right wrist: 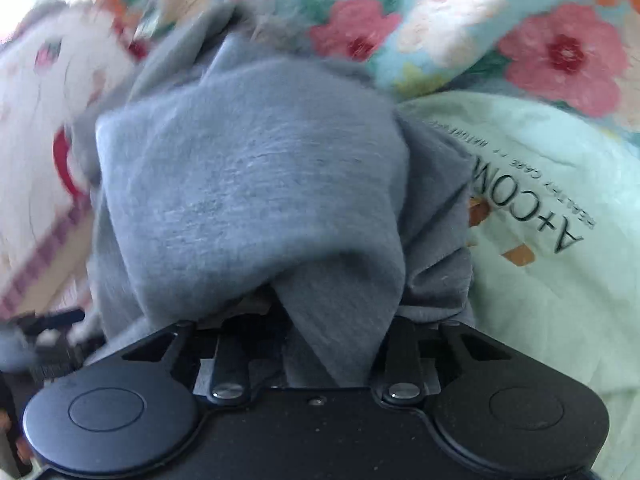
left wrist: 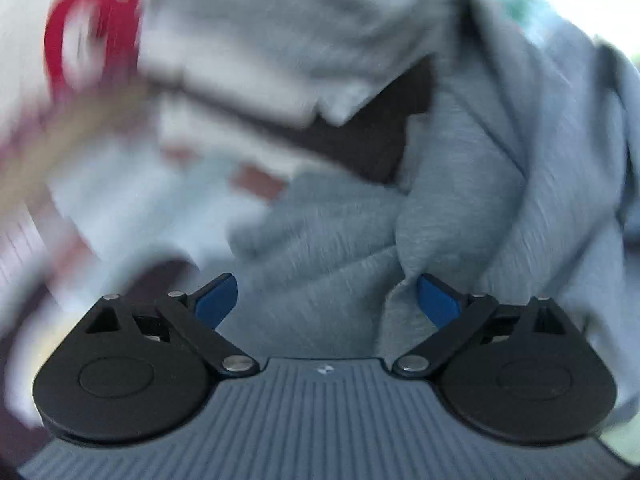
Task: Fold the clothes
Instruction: 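Grasp the grey sweatshirt with both grippers and lift it off the bed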
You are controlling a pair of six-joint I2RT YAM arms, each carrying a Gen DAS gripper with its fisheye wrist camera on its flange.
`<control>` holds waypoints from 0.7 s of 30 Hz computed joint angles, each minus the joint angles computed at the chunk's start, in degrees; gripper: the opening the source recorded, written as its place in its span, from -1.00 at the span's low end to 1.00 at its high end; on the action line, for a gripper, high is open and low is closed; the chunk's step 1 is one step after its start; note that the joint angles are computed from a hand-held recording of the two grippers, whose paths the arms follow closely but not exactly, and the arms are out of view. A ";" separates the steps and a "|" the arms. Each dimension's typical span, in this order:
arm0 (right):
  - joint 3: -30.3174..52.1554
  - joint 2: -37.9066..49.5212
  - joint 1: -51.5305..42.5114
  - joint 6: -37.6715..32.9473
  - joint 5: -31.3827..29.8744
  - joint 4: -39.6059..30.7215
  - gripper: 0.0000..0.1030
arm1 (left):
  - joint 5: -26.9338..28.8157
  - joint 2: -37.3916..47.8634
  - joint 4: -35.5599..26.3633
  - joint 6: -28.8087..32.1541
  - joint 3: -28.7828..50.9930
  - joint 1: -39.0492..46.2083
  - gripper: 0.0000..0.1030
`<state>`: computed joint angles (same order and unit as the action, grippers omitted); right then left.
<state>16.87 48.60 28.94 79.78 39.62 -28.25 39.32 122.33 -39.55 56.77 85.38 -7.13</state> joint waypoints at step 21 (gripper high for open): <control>27.29 12.43 19.67 -4.08 14.93 -11.27 -0.70 | 12.41 -9.11 -10.82 6.26 -2.94 7.77 -0.92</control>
<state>44.15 61.02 48.61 75.70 54.54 -39.52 51.73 113.22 -50.37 63.03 82.44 0.64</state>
